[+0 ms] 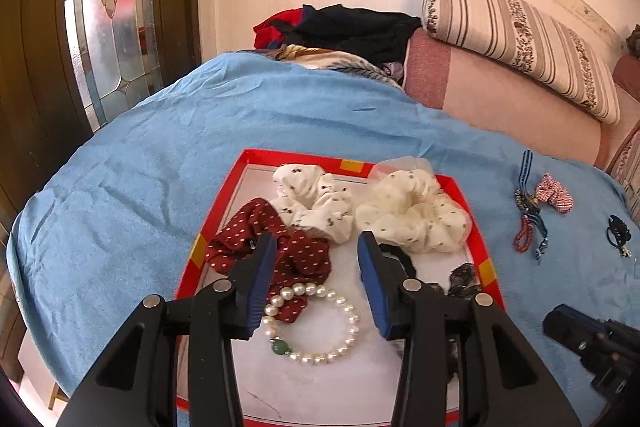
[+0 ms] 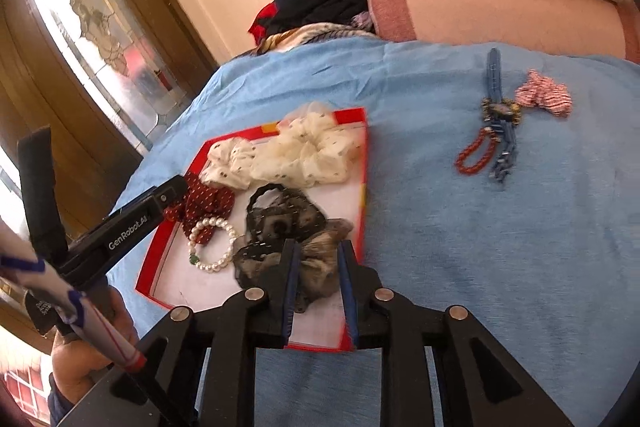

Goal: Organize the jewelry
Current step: 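Open the right tool to drop the grey scrunchie while the left tool drops the pearl bracelet, then move the left tool back to the pile and grasp the blue striped watch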

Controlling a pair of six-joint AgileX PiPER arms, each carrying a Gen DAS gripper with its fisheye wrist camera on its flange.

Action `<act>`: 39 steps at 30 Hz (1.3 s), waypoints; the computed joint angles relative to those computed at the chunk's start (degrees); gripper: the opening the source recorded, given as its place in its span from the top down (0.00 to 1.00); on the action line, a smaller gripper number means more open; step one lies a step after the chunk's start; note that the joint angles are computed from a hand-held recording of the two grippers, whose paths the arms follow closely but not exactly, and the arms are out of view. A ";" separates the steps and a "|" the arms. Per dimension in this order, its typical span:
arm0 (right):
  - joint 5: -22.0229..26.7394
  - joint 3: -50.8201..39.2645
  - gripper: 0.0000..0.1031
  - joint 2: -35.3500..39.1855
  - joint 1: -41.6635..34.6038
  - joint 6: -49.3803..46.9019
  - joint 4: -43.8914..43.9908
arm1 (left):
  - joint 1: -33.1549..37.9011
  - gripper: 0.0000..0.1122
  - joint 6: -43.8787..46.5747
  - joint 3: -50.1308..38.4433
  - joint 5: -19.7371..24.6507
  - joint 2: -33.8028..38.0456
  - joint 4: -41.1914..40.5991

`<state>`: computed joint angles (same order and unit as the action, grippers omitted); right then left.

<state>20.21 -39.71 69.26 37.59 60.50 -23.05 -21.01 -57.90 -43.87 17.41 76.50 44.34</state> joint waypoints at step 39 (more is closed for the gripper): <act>33.30 4.46 0.78 0.95 -85.18 -113.56 86.15 | -25.05 0.83 35.46 -91.39 43.02 64.84 -41.48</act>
